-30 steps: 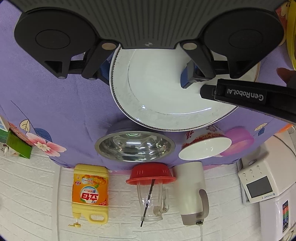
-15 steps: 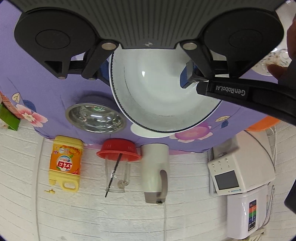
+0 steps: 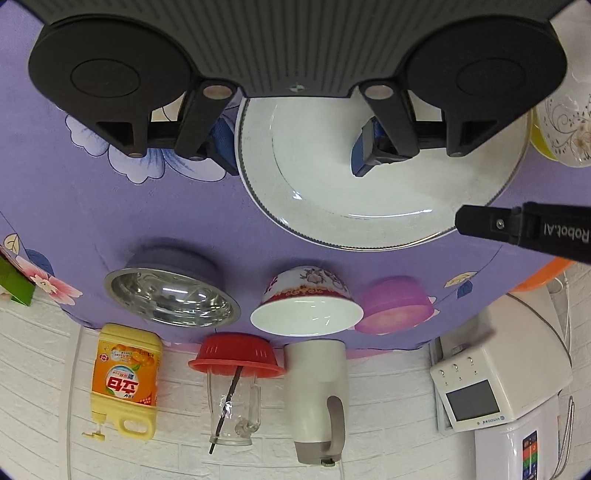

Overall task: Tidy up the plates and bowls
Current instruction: 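Lift the deep plate with the left tool and carry it to the plate stack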

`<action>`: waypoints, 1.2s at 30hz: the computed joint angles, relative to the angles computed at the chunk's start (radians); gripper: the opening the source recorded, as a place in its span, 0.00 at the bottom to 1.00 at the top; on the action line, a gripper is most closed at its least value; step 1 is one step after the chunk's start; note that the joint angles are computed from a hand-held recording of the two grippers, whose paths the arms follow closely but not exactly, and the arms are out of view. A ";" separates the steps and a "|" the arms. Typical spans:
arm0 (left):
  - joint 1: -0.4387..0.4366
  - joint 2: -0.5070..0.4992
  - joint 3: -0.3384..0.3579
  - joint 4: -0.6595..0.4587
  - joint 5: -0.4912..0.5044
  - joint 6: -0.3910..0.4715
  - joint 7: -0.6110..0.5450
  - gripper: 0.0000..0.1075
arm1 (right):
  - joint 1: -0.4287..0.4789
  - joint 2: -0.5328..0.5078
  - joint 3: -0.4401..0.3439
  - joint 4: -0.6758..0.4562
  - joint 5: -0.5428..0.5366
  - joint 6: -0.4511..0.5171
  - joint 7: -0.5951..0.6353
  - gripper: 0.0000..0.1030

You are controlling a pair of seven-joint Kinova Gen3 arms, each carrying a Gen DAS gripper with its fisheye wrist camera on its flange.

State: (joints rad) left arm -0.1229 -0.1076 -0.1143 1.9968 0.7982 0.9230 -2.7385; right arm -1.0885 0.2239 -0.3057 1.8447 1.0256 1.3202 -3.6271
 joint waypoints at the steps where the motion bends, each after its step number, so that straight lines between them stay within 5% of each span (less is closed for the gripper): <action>1: 0.001 0.029 0.007 -0.028 -0.035 0.018 0.019 0.04 | -0.001 -0.007 -0.002 0.011 0.002 -0.010 -0.014 1.00; 8: -0.035 0.109 0.037 -0.071 -0.038 0.116 -0.006 0.05 | -0.002 -0.017 -0.017 0.019 -0.031 -0.019 -0.023 1.00; 20: -0.012 0.068 0.080 -0.025 -0.044 0.025 0.038 0.07 | -0.049 0.035 -0.001 -0.030 -0.008 0.028 -0.046 1.00; 36: 0.068 0.055 0.087 -0.030 -0.004 0.026 0.074 0.08 | -0.053 -0.027 -0.037 0.035 -0.009 0.125 -0.214 1.00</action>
State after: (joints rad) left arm -0.0552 -0.0528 -0.0273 1.9664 0.7946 0.9491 -2.6641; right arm -1.1413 0.1969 -0.3430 1.8801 1.0165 1.4455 -3.8408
